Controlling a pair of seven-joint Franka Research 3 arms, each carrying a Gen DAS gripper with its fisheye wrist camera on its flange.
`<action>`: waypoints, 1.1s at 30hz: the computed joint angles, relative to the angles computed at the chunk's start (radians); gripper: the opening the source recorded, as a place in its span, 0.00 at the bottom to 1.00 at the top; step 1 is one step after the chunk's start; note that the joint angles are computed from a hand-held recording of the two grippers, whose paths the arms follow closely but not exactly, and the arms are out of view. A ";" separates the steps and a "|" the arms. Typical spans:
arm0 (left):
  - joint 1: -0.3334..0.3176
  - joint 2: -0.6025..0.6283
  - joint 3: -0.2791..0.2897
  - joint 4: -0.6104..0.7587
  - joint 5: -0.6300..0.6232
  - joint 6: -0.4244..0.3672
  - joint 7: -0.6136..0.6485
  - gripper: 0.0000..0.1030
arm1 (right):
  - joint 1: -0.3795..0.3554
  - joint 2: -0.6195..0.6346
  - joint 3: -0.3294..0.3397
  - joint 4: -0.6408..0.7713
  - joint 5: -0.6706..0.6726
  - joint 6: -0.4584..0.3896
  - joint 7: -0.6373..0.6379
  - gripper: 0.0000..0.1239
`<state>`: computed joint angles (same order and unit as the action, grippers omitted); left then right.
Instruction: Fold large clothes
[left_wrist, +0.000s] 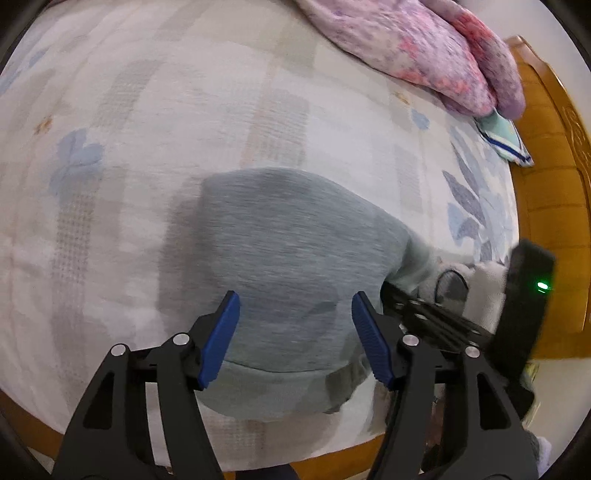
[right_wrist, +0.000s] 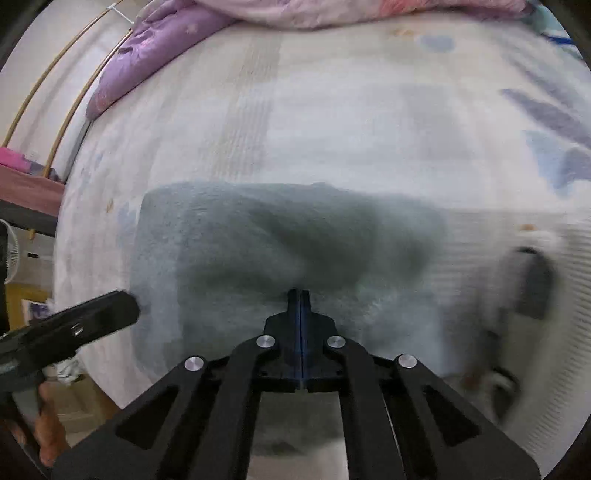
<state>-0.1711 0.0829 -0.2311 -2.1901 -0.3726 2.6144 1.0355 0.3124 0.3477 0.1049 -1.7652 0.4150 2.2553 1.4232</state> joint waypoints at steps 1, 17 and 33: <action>0.003 -0.010 0.003 -0.013 0.001 0.008 -0.003 0.62 | 0.002 0.010 0.010 0.013 0.014 0.001 -0.008 0.01; 0.038 0.011 0.033 -0.011 -0.008 -0.048 0.003 0.72 | 0.050 0.167 0.003 0.256 -0.031 -0.103 0.150 0.01; 0.086 0.137 -0.006 0.064 -0.003 -0.081 0.025 0.89 | -0.071 -0.159 -0.005 -0.301 0.336 0.046 0.316 0.61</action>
